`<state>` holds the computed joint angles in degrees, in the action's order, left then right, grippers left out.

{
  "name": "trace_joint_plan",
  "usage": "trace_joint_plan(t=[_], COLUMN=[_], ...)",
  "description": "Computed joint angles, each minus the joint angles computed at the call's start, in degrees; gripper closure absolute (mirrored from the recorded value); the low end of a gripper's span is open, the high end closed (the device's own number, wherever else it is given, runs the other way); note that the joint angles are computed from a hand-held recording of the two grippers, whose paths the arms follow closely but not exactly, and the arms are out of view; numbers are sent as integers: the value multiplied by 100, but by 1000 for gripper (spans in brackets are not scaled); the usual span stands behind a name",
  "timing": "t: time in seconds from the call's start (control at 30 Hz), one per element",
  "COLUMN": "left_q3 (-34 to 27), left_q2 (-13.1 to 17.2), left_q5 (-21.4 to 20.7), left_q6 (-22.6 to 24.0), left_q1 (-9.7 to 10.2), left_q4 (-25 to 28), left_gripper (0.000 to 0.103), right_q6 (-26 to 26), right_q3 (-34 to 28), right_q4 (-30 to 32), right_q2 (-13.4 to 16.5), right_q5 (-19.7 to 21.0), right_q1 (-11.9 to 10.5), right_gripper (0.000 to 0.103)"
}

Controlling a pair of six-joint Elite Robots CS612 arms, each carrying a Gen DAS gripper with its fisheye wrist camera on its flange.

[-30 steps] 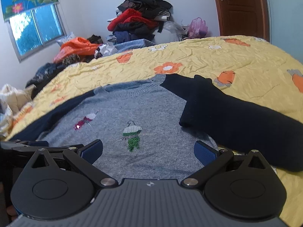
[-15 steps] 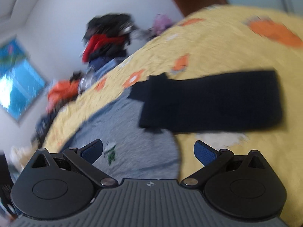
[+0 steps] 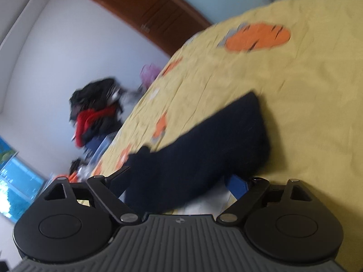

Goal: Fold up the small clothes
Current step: 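Grasp the navy sleeve cuff with the right gripper and lift it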

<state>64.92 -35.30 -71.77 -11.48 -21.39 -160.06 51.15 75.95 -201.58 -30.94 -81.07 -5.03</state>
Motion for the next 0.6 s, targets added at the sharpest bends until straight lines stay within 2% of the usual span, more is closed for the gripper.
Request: trace_joint_plan(t=[0.1, 0.17, 0.2, 0.23, 0.27, 0.3, 0.37, 0.43, 0.6], left_q3=[-21, -35, -43, -48, -53, -60, -73, -84, -120], left_q2=[4, 7, 9, 11, 14, 15, 18, 23, 41], left_q5=[9, 16, 26, 42, 66, 88, 121, 153, 249], left_q6=[-27, -36, -35, -27, -17, -17, -16, -12, -30], left_q1=[8, 15, 17, 19, 21, 24, 36, 52, 101], left_q4=[61, 103, 117, 119, 116, 121, 128, 124, 128], left_gripper=[4, 4, 4, 4, 4, 4, 4, 4, 4], right_q6=[-12, 56, 78, 124, 195, 249, 284, 80, -710], right_q3=[-232, -402, -475, -539, -591, -628, -632, -624, -610], right_q4=[122, 244, 350, 473, 575, 682, 768, 796, 882], right_q2=[117, 194, 222, 245, 269, 282, 289, 265, 89], right_q5=[-471, -563, -573, -485, -370, -265, -116, -85, -724], right_q1=[23, -3, -19, -52, -87, -121, -190, -240, -277], right_gripper=[19, 26, 39, 59, 68, 82, 85, 87, 87])
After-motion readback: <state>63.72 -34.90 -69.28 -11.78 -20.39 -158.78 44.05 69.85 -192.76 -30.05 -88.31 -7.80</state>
